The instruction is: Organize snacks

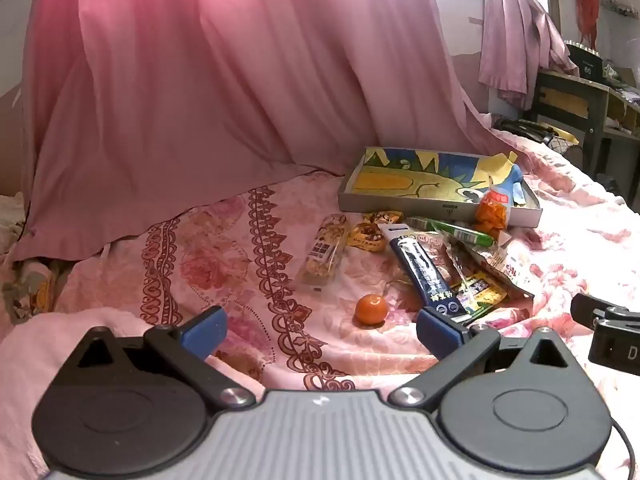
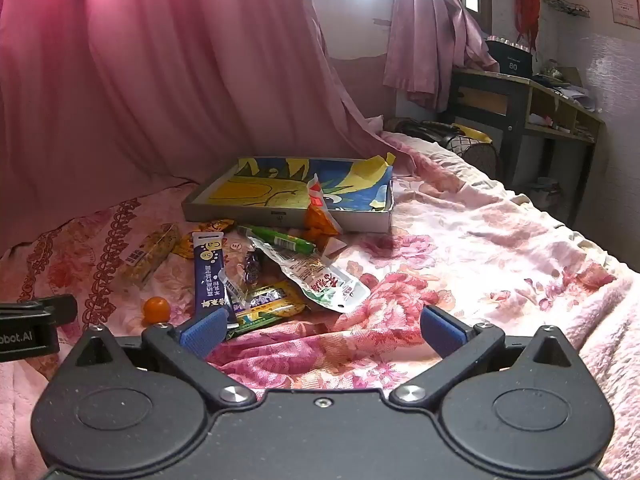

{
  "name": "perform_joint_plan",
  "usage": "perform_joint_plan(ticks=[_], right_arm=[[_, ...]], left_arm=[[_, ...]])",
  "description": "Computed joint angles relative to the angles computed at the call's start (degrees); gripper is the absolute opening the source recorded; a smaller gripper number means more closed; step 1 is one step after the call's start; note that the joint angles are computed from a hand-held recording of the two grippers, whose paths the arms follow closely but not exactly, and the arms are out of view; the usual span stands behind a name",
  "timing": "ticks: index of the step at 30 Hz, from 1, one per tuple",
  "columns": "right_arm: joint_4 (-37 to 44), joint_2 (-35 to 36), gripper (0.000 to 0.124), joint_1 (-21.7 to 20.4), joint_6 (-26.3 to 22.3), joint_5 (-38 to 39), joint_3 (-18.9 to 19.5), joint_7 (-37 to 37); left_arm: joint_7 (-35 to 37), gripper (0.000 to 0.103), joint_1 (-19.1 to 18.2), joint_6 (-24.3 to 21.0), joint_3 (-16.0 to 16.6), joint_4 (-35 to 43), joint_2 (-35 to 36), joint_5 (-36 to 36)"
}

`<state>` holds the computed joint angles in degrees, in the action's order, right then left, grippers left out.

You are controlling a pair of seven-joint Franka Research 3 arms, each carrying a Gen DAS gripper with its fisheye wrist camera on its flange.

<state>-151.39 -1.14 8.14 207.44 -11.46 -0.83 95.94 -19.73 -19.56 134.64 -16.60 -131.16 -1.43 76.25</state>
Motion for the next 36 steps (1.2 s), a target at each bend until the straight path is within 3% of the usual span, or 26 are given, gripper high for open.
perform_joint_plan(ticks=[36], right_arm=[[-0.01, -0.11, 0.103, -0.13, -0.36, -0.83, -0.16, 0.67]], left_arm=[[0.99, 0.103, 0.04, 0.19, 0.04, 0.06, -0.02, -0.93]])
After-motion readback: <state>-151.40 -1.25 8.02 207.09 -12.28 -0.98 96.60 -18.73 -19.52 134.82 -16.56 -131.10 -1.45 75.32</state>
